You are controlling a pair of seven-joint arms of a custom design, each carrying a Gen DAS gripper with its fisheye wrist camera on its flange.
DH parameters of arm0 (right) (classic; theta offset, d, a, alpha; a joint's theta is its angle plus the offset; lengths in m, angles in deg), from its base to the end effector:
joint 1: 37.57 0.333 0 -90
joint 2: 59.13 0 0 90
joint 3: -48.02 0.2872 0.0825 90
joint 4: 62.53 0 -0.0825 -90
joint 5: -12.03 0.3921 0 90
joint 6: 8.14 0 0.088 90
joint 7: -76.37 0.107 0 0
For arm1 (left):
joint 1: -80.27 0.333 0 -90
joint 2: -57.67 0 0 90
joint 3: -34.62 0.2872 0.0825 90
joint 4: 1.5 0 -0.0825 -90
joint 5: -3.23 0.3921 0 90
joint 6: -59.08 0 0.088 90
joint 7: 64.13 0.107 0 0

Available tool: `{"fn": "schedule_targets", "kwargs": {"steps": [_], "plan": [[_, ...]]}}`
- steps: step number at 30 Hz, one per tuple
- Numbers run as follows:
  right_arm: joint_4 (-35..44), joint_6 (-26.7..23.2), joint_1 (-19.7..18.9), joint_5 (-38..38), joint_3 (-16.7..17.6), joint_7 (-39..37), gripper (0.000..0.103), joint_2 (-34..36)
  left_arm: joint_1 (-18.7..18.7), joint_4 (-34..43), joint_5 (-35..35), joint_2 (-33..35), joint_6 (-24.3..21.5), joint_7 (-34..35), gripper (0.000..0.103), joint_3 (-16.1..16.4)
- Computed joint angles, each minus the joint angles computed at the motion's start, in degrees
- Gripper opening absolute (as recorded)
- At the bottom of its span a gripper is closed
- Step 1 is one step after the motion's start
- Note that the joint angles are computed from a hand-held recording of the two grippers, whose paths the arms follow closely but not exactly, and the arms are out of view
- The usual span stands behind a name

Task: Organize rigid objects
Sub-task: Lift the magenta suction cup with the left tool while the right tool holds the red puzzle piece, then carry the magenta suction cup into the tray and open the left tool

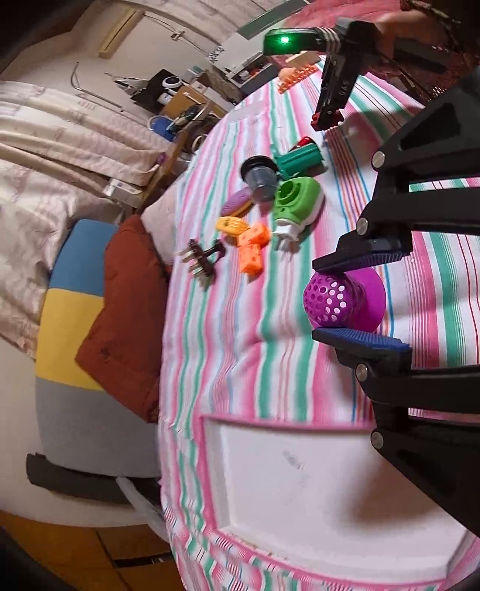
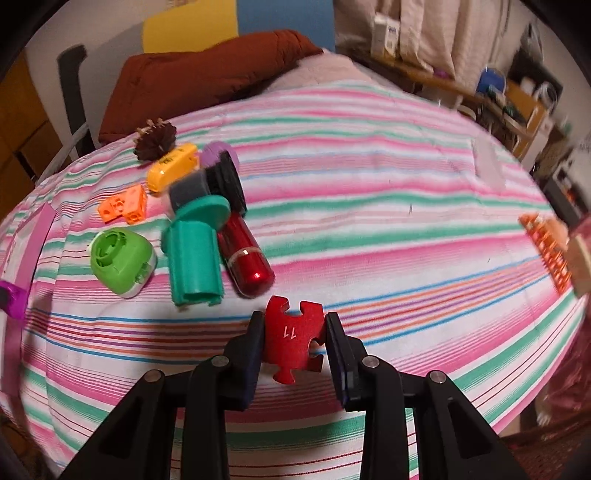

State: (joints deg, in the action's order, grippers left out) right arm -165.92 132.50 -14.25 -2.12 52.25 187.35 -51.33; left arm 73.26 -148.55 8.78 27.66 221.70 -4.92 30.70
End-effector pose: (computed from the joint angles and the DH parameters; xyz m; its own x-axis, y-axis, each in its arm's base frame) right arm 0.5730 0.2967 0.4919 0.2490 -0.9679 0.0348 -0.8232 -0.2304 -0.5188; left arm 0.4432 -0.0925 0.5052 0.1498 -0.9544 0.2582 -0.6861 -0.2884 -0.6679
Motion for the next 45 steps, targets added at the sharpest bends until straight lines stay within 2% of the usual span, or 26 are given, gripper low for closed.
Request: {"fn": "schedule_targets", "kwargs": {"steps": [4,8,17,27,33,41,43,45], "plan": [[-1.63,3.62,0.84,-3.64,0.24,1.26,0.033,-1.12,0.93,-1.23,0.00,-2.57,-0.25,0.76,0.029,1.55],[-2.68,4.94,1.71,-6.32,0.80,2.96,0.033,-1.83,2.85,-2.26,0.06,-3.87,-0.76,1.06,0.029,2.51],[-2.95,5.37,3.34,1.38,3.01,0.21,0.033,-1.78,6.83,-4.04,-1.24,-4.97,-2.35,3.06,0.029,5.86],[2.85,6.75,7.27,5.10,4.45,-4.05,0.032,1.26,10.86,-2.52,-4.29,-2.13,-4.31,6.32,0.029,9.00],[6.08,6.06,9.51,6.58,4.65,-6.15,0.033,3.52,13.53,1.20,-3.89,2.27,-4.45,7.31,0.029,8.27],[7.41,4.96,11.04,8.44,4.59,-7.70,0.033,4.88,20.59,8.63,4.30,11.11,-6.08,1.41,0.029,4.49],[7.89,4.59,11.27,8.75,4.57,-7.95,0.032,5.25,21.45,10.10,6.20,13.00,-6.80,0.19,0.030,4.29],[8.42,4.31,11.50,9.01,4.56,-8.29,0.033,5.66,20.74,10.61,4.75,14.18,-5.77,1.31,0.034,5.60]]}}
